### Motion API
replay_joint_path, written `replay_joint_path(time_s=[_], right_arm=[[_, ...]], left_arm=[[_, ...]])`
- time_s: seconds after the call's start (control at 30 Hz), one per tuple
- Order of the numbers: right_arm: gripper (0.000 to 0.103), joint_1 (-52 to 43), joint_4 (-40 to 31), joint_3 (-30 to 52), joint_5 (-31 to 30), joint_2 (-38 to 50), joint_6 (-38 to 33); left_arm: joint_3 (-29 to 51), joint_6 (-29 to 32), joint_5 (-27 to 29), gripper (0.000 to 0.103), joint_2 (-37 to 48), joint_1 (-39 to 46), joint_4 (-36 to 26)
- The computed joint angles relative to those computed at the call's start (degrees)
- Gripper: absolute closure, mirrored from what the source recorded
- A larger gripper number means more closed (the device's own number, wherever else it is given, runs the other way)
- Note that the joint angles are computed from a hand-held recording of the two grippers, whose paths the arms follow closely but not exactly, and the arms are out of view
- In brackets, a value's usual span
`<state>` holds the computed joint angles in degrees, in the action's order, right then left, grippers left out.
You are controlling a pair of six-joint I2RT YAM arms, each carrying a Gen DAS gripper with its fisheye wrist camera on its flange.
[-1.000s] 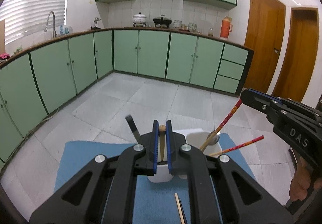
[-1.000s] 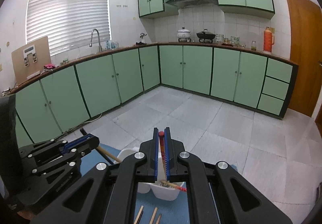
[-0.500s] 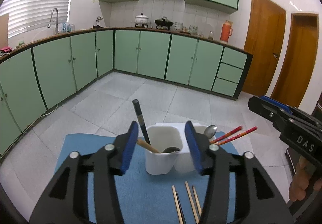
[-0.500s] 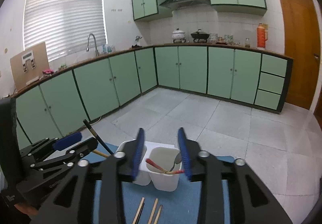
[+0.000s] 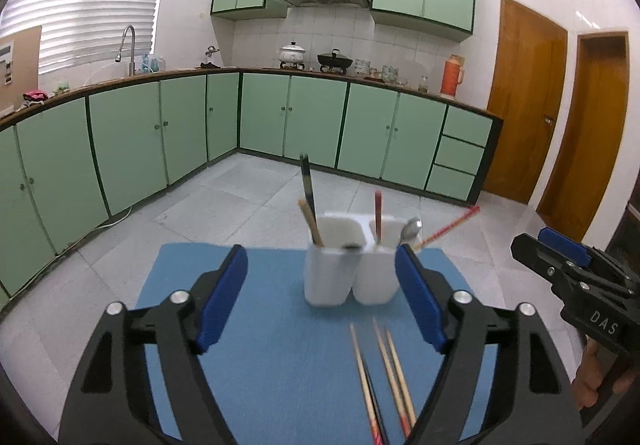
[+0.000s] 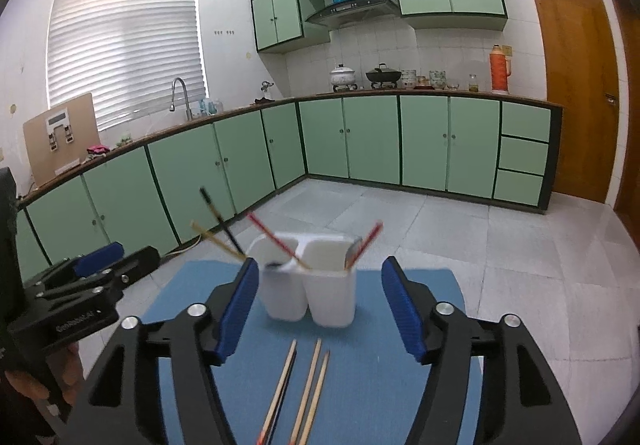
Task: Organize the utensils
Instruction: 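Withdraw both tools back over the remaining chopsticks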
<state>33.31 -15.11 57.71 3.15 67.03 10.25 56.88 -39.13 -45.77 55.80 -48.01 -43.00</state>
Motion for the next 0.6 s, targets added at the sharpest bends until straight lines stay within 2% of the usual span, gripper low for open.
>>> replay_joint_path(time_s=[0.07, 0.23, 0.47, 0.6], right_arm=[[0.031, 0.47, -0.19, -2.81, 0.63, -2.62, 0.63], [0.025, 2.72, -1.02, -9.23, 3.0, -7.98, 2.44], [0.023, 6.45, -1.33, -16.13, 5.74, -12.55, 5.65], [0.023, 8.87, -2.13, -20.17, 7.66, -14.56, 6.58]], left_arm=[[-0.64, -3.62, -2.72, 0.024, -0.43, -3.87, -3.51], [-1.82, -12.46, -6.44, 0.02, -0.56, -11.36, -10.7], [-4.72, -24.98, -8.36, 0.019, 0.69, -20.17, -18.44], [-6.41, -29.82, -7.45, 0.019, 1.87, -22.66, -20.84]])
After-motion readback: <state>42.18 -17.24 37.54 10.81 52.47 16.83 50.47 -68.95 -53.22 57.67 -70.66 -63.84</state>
